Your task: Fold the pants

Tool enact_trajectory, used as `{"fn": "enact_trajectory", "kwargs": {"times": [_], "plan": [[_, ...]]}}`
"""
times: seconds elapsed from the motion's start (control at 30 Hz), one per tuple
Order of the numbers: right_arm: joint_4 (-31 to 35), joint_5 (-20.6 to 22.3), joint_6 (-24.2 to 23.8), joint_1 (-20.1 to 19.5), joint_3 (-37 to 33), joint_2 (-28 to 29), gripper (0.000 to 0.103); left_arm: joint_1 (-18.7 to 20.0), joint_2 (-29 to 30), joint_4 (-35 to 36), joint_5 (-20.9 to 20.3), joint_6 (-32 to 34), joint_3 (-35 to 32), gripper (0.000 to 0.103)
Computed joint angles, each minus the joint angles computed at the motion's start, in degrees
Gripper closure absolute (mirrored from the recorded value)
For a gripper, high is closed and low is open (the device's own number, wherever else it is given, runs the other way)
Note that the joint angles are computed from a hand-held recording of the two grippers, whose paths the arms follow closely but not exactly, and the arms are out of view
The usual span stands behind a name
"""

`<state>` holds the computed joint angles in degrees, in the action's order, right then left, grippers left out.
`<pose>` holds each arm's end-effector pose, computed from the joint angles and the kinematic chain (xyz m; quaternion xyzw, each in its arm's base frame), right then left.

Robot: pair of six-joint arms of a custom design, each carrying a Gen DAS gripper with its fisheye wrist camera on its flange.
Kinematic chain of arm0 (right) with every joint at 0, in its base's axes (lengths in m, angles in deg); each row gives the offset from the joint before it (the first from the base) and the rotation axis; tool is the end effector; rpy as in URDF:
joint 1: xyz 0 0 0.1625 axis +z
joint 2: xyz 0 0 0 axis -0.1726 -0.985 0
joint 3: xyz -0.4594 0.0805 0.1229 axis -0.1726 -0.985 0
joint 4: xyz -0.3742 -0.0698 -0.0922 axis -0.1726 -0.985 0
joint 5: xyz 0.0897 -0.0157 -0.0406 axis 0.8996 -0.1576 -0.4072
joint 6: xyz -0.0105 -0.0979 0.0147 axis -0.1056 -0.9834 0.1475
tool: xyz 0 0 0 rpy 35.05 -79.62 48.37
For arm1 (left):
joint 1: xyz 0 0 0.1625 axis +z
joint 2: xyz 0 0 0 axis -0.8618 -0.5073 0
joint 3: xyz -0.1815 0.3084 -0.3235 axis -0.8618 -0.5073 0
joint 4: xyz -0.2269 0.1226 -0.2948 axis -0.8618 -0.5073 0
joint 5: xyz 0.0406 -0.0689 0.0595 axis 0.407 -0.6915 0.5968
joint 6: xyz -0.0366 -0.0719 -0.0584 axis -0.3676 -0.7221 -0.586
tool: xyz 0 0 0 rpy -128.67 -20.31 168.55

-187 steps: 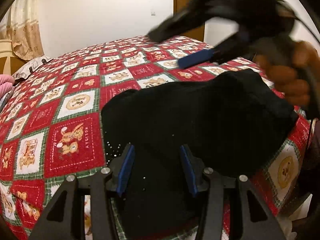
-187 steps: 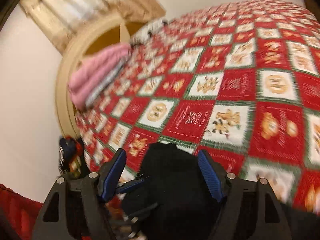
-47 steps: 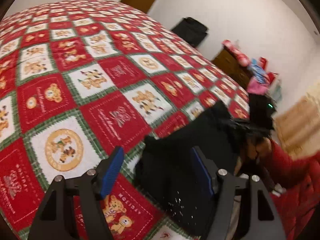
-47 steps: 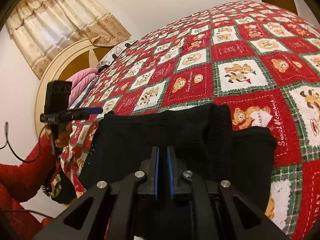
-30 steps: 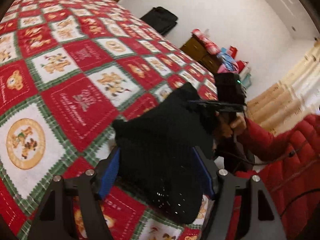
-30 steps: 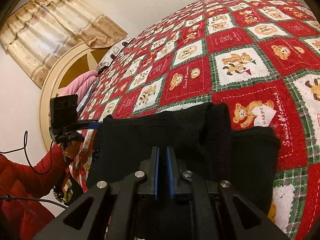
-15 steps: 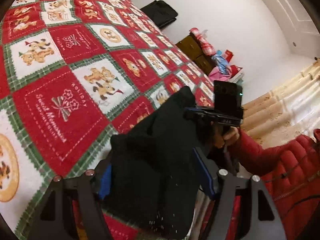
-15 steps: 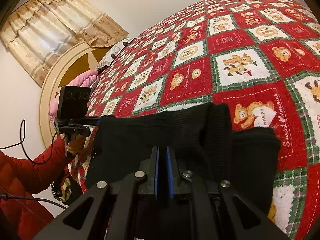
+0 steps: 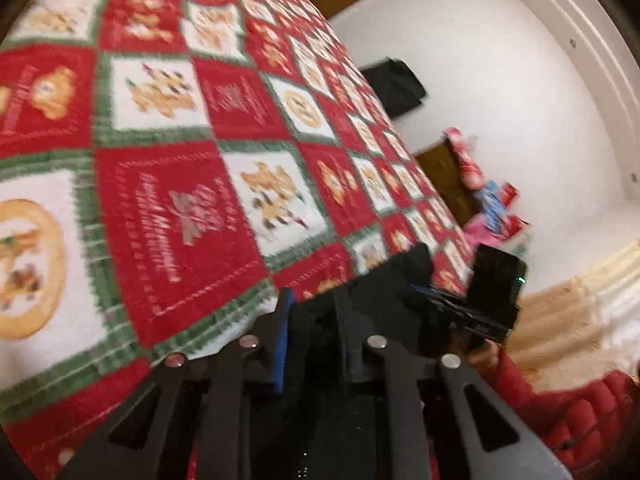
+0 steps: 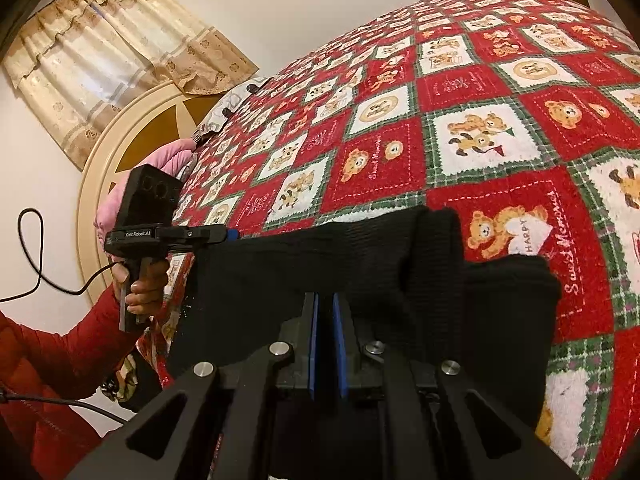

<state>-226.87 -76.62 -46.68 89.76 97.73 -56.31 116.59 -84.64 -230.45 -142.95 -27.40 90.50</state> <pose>0.0501 -0.5154 0.2763 0.1618 -0.9529 0.2513 0.0514 -0.2542 -0.6186 0.0884 -0.1998 -0.9760 0.0451 0.0743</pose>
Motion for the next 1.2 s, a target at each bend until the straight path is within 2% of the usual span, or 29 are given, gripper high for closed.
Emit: {"fn": "enact_trajectory", "kwargs": {"times": [0.13, 0.2, 0.23, 0.27, 0.3, 0.37, 0.4, 0.47, 0.57, 0.67, 0.73, 0.77, 0.8, 0.83, 0.87, 0.9, 0.93, 1.0, 1.03, 1.07, 1.1, 1.17, 1.2], "plan": [[-0.9, 0.2, -0.1, 0.0, 0.4, 0.1, 0.095, -4.1, -0.3, -6.7, 15.1, -2.0, 3.8, 0.091], [-1.4, 0.0, -0.2, 0.0, 0.6, 0.1, 0.095, -5.8, 0.3, -9.2, 23.2, -3.2, 4.9, 0.103], [-1.6, 0.0, -0.2, 0.0, 0.7, 0.1, 0.095, -6.5, 0.6, -11.3, 27.9, -3.9, 5.4, 0.103], [-1.7, -0.1, -0.3, 0.0, 0.7, 0.2, 0.095, -6.0, 0.8, -12.8, 30.3, -4.4, 5.3, 0.103], [-1.9, 0.0, -0.6, 0.0, 0.8, 0.2, 0.095, -5.1, 0.6, -12.6, 30.2, -5.9, 5.2, 0.103], [-2.1, 0.2, -0.7, -0.1, 0.9, 0.2, 0.095, -2.4, -0.3, -12.4, 25.9, -9.3, 4.6, 0.103], [-2.3, 0.2, -0.6, -0.1, 1.0, 0.2, 0.095, -2.1, -0.8, -12.1, 25.9, -9.2, 4.6, 0.103], [-3.0, 0.0, -0.2, 0.1, 1.1, 0.3, 0.095, -2.8, -1.7, -11.1, 29.7, -8.4, 4.6, 0.103], [-5.0, -0.1, 1.3, 0.6, 2.0, 0.0, 0.094, -4.3, -3.0, -11.9, 31.6, -7.5, 5.8, 0.103], [-8.2, 6.5, 2.2, -0.8, 4.8, -3.0, 0.094, -7.8, -3.8, -12.2, 34.4, -3.5, 8.3, 0.103], [-13.3, 5.6, 2.7, -0.5, 7.1, -5.2, 0.093, -10.0, -3.3, -12.8, 37.0, -2.0, 9.9, 0.1], [-14.9, 3.4, 3.2, -0.1, 7.7, -6.2, 0.09, -10.6, -3.1, -13.0, 37.4, -1.5, 10.3, 0.099], [-16.2, 0.8, 4.0, 0.1, 8.2, -7.3, 0.074, -11.3, -3.2, -13.1, 38.2, -1.5, 11.3, 0.095], [-16.9, 0.3, 4.5, -0.3, 8.5, -8.0, 0.045, -11.8, -3.2, -13.0, 39.2, -2.2, 12.2, 0.091], [-18.3, 0.2, 5.1, -1.1, 9.1, -8.7, 0.032, -12.5, -3.4, -13.3, 40.8, -3.7, 13.5, 0.084], [-21.3, 0.9, 6.3, -2.2, 10.2, -9.3, 0.025, -12.8, -3.6, -14.0, 41.5, -4.6, 14.6, 0.075], [-22.7, 2.8, 7.4, -3.7, 10.8, -9.9, 0.024, -13.1, -3.9, -14.7, 41.7, -5.6, 15.6, 0.069], [-19.7, 6.6, 10.7, -6.6, 10.7, -11.1, 0.025, -13.6, -4.1, -16.7, 42.3, -8.3, 17.9, 0.052], [-17.9, 7.1, 11.5, -7.4, 10.4, -11.3, 0.025, -13.9, -4.2, -17.4, 42.5, -9.6, 18.9, 0.051], [-17.1, 6.4, 11.3, -7.6, 10.4, -10.9, 0.025, -14.1, -4.3, -18.1, 42.1, -10.5, 19.7, 0.051], [-18.5, 4.4, 9.1, -6.7, 10.8, -10.2, 0.025, -14.4, -4.4, -18.5, 41.6, -11.5, 20.5, 0.051], [-21.5, -2.1, 4.6, -3.3, 11.5, -8.3, 0.025, -14.4, -4.3, -19.8, 39.7, -13.5, 21.5, 0.046], [-21.6, -4.4, 4.0, -2.1, 11.5, -7.7, 0.025, -14.7, -4.0, -20.7, 39.6, -14.0, 22.0, 0.043]]}}
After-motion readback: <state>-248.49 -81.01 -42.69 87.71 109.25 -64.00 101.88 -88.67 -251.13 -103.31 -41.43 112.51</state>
